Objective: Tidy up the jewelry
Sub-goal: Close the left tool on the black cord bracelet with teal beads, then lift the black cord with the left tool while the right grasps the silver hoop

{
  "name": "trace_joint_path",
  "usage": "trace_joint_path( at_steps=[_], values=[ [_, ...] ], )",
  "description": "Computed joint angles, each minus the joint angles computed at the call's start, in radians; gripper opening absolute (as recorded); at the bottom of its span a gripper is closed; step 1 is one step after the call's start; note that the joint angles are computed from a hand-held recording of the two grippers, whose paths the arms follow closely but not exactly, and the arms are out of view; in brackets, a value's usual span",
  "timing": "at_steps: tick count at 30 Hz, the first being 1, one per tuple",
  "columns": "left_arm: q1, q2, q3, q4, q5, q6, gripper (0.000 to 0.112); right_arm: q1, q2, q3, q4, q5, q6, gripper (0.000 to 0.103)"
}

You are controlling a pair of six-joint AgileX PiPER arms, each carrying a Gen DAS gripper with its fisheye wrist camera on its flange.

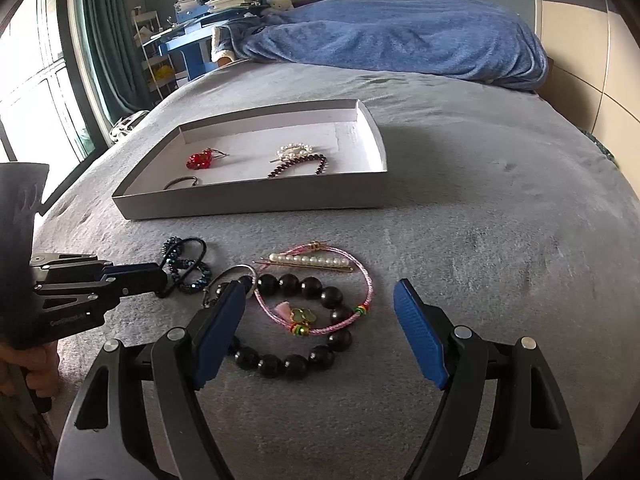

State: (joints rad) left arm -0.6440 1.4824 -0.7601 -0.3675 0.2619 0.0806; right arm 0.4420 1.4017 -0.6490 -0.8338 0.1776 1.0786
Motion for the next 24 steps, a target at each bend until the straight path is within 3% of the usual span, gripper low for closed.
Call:
trace_joint_path(
  at_steps=[5, 8, 16, 18, 20, 24],
  values=[
    [0.02, -0.07, 0.043, 0.058, 0.03, -0.057, 0.007, 0.024, 0.013, -0.016, 0.023, -0.009, -0.028, 0.074],
    [0.038, -0.1, 0.055, 0.121, 0.06, -0.119, 0.007, 0.037, 0.031, -0.034, 0.126, -0.019, -0.138, 0.067],
    [0.067, -0.13, 0.08, 0.157, 0.092, -0.151, 0.007, 0.089, 0.076, -0.073, 0.149, -0.006, -0.158, 0.066],
    [0.075, -0.136, 0.087, 0.149, 0.091, -0.143, 0.011, 0.108, 0.091, -0.085, 0.115, 0.008, -0.128, 0.067],
    [0.078, -0.136, 0.088, 0.173, 0.085, -0.171, 0.025, 0.131, 0.111, -0.1, 0.063, 0.032, -0.085, 0.067],
    [0.078, -0.121, 0.078, 0.182, 0.075, -0.174, 0.038, 0.19, 0.167, -0.142, -0.073, 0.121, 0.015, 0.067]
  ],
)
